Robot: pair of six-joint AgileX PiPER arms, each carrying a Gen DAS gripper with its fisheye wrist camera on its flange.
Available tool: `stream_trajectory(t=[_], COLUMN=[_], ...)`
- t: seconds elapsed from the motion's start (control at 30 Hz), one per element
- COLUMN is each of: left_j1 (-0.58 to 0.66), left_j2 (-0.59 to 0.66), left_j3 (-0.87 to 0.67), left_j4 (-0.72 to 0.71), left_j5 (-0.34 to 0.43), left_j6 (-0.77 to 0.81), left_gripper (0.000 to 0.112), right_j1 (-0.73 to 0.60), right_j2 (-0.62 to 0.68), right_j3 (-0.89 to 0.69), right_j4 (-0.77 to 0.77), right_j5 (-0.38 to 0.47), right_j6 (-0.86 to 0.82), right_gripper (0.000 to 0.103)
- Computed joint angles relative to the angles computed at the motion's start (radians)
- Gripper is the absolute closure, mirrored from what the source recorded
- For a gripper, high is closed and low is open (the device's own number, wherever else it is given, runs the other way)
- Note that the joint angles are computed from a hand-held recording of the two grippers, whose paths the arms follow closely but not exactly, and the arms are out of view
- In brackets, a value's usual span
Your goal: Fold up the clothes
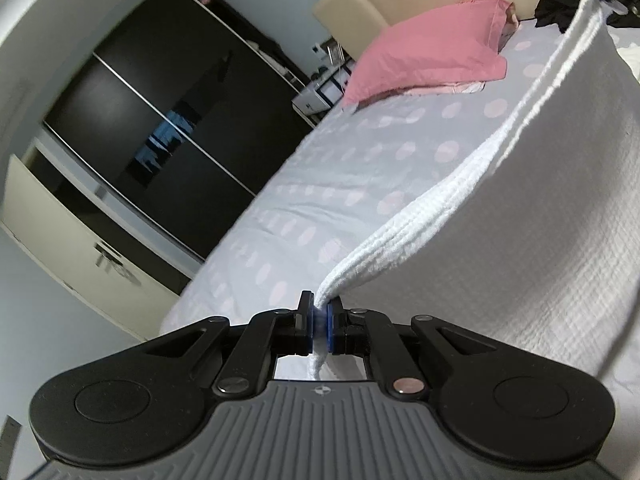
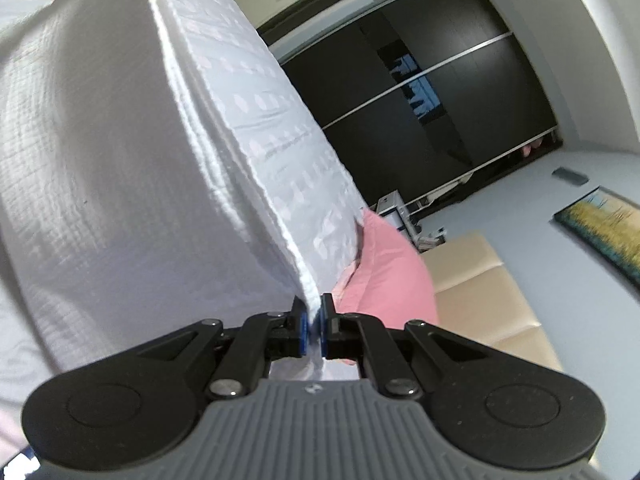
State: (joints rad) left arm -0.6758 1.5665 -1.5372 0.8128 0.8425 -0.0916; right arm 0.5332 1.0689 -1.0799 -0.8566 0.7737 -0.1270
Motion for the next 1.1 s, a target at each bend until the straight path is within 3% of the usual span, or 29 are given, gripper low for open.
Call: stream_trajectory(t=[0.27, 0.47, 0.7, 0.87, 1.1], left_j1=[0.085, 0.129, 0.164, 0.197, 0.238], left_j2=[0.117, 0.184, 0.247, 0.330, 0.585], left_j3=[-0.019, -0.017, -0.072, -0.252, -0.672], left_j4=[-0.068, -0.100, -0.145, -0.229, -0.332], left_j5=[-0.095, -0.149, -0.159, -0.112, 0.083], left_j6=[0.044, 0.055, 0.075, 0.152, 0.306], left_gripper=[0.108, 0.108, 0.108, 0.108, 0.108], right_j1=[-0.101, -0.172, -0.221, -0.224, -0.244], right_j2=[0.127, 0.248, 0.348, 0.445, 0.716], right_j3=[0.036, -0.005, -0.067, -0.208, -0.516], right_j4=[-0.012, 0.048, 0.064, 0.059, 0.095], right_j5=[-0.117, -0.183, -0.236, -0.221, -0.183], right_j6=[0.080, 0.048, 0.041, 0.061, 0.010], right_gripper=[0.096, 0.097, 0.097, 0.097, 0.096])
